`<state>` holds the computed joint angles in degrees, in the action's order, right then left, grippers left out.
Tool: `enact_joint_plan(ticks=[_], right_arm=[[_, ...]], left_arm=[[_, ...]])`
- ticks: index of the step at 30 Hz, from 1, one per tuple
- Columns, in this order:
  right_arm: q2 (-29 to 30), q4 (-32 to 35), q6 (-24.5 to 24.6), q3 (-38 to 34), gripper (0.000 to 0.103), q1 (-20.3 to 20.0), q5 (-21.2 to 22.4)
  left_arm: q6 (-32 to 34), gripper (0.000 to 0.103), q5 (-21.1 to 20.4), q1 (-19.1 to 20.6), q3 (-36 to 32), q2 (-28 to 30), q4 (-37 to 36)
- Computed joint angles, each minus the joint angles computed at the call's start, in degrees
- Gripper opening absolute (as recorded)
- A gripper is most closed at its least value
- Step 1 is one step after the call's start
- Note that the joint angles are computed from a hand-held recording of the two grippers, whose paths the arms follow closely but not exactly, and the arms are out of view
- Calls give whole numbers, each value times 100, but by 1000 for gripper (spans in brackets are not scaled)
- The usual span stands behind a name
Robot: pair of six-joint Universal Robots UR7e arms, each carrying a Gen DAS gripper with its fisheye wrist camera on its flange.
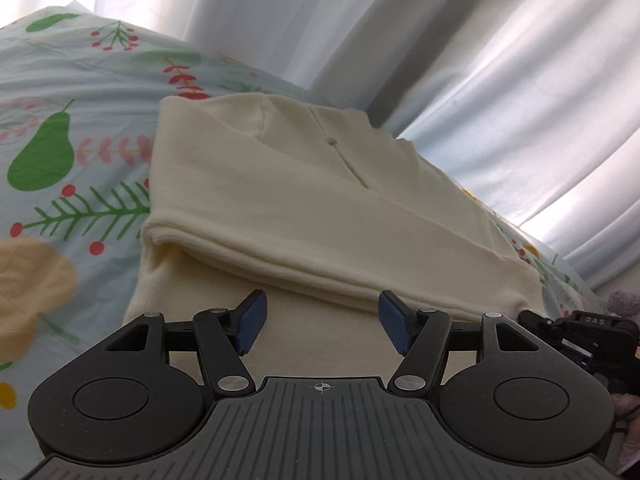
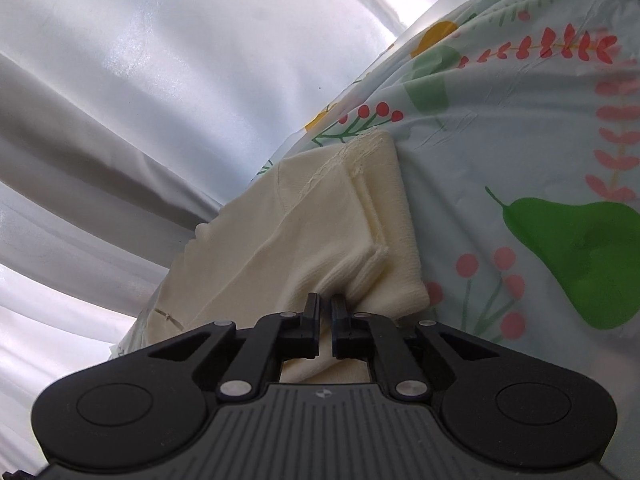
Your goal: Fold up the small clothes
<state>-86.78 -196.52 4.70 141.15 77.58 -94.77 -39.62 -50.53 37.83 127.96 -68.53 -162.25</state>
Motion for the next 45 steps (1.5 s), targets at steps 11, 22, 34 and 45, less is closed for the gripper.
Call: enact_joint_plan(ticks=[11, 22, 34, 45], right_arm=[[-112, 180, 546, 45, 16, -192, 391], [-113, 33, 687, 86, 6, -418, 1195], [-749, 672, 575, 467, 39, -355, 689], [-32, -82, 812, 72, 10, -78, 40]], left_arm=[[-93, 68, 17, 77, -24, 19, -71], [-129, 70, -16, 131, -52, 21, -140], [-103, 70, -1, 131, -30, -83, -14], [141, 68, 299, 221, -246, 193, -42]])
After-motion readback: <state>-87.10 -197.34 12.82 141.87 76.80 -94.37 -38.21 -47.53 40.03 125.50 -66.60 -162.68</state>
